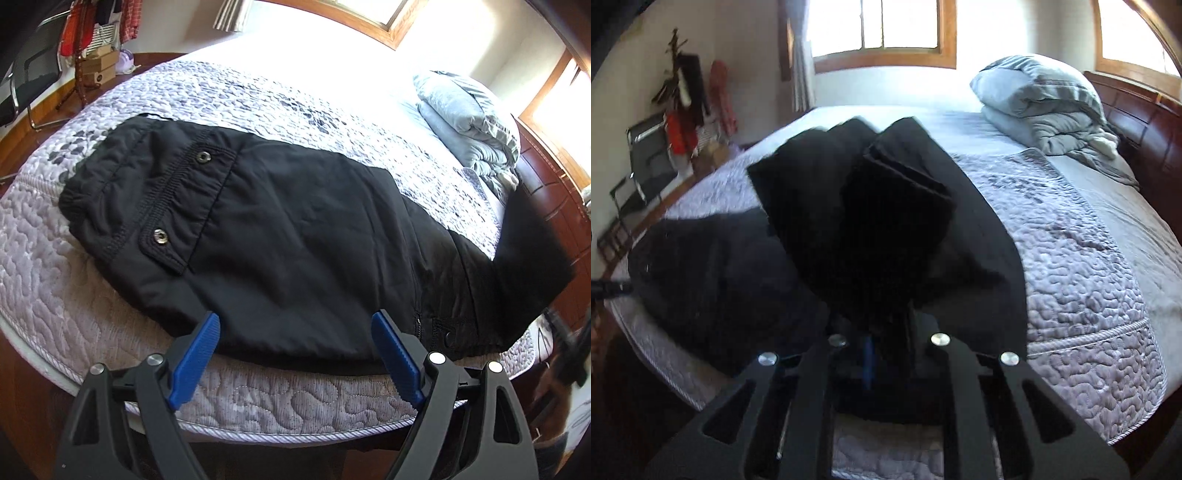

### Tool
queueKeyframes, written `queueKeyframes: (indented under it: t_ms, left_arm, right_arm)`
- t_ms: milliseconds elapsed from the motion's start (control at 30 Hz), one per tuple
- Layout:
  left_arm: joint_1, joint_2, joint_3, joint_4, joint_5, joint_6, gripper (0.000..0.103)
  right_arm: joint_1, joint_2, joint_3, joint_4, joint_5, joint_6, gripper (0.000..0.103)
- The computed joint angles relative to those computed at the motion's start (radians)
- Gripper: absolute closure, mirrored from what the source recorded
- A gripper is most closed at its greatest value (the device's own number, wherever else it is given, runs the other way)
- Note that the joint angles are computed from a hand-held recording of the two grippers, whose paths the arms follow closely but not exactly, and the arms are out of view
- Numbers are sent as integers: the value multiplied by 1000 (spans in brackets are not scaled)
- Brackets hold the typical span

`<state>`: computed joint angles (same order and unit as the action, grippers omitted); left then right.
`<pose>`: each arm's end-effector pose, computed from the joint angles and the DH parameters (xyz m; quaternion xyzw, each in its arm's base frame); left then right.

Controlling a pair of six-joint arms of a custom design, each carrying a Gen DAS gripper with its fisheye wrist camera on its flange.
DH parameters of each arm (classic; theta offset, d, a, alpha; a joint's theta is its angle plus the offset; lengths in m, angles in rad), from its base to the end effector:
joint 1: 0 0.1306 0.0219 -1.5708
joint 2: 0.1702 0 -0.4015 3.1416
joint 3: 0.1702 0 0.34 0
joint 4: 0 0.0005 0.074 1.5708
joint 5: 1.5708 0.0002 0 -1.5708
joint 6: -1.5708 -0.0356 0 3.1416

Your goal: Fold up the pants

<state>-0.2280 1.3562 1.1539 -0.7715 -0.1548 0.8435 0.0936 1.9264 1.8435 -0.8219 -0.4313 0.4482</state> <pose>0.3892 -0.0852 0.3730 -0.3103 0.9013 -0.0861 0.2898 0.6237 0.0730 0.3660 -0.3144 0.8708 0.1427 0.3500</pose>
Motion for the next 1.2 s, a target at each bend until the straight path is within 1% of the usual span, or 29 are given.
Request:
queueKeyframes:
  t_ms: [67,100,167,233,267,300,333,400,433,467,500,533,567,600,633,667,700,733,767,800,833,867,933,967,1033,1133,1167,1200]
  left_arm:
    - [6,-12,-12,7,2,8,17]
    - [10,-18,-20,12,3,11,17]
    - [15,-27,-32,21,5,19,17]
    - [19,-33,-44,30,10,26,17]
    - [21,-33,-49,34,14,29,17]
    - [22,-31,-50,35,17,31,17]
    - [22,-29,-51,36,20,34,17]
    - [24,-27,-56,41,31,42,17]
    - [24,-29,-59,44,36,45,17]
    - [21,-31,-62,47,37,49,17]
    - [20,-32,-63,48,36,48,17]
    - [18,-33,-62,47,32,46,17]
    - [16,-34,-63,46,29,47,17]
    - [15,-35,-64,47,28,50,17]
    - [15,-34,-65,49,30,54,17]
    - [15,-34,-66,52,35,58,17]
    - [14,-36,-69,55,38,63,17]
    - [13,-36,-70,56,41,65,17]
    - [11,-36,-70,56,42,64,17]
    - [9,-36,-69,53,42,62,17]
    - [7,-37,-68,49,38,60,17]
    - [6,-39,-68,45,35,58,17]
    - [6,-45,-70,41,33,63,17]
    - [6,-50,-74,42,31,69,17]
    - [9,-58,-80,40,29,77,17]
    - [18,-67,-88,27,31,78,17]
    - [19,-70,-92,26,30,84,17]
    - [21,-74,-97,27,29,92,17]
  right_arm:
    - [27,-5,-60,-19,48,86,91]
    - [38,-12,-92,-10,76,119,91]
    - [61,-39,-178,45,147,176,91]
    - [68,-54,-227,87,181,204,90]
    - [67,-60,-245,109,183,208,85]
    - [66,-66,-257,121,172,205,84]
    - [65,-68,-259,119,166,206,75]
    - [66,-74,-251,87,156,230,66]
    - [67,-85,-254,72,144,243,50]
    - [59,-86,-235,17,99,256,32]
    - [50,-86,-221,-21,49,260,28]
    - [35,-94,-213,-54,-38,257,27]
    - [24,-97,-202,-84,-103,248,25]
    - [17,-97,-191,-101,-142,229,25]
    - [15,-99,-187,-96,-151,205,25]
    - [19,-103,-194,-68,-130,182,25]
    - [28,-108,-207,-38,-97,174,25]
    - [40,-105,-212,-20,-51,180,29]
    - [49,-100,-216,-10,-22,187,43]
    - [53,-89,-206,-15,-12,186,52]
    - [57,-70,-184,-42,-5,179,58]
    - [58,-48,-158,-81,-7,172,66]
    - [55,-29,-133,-108,-15,150,81]
    - [50,-11,-106,-127,-25,138,85]
    - [40,-15,-97,-136,-66,124,89]
    - [20,-15,-67,-192,-156,141,90]
    - [22,-25,-86,-188,-168,148,91]
    - [29,-24,-86,-192,-161,160,91]
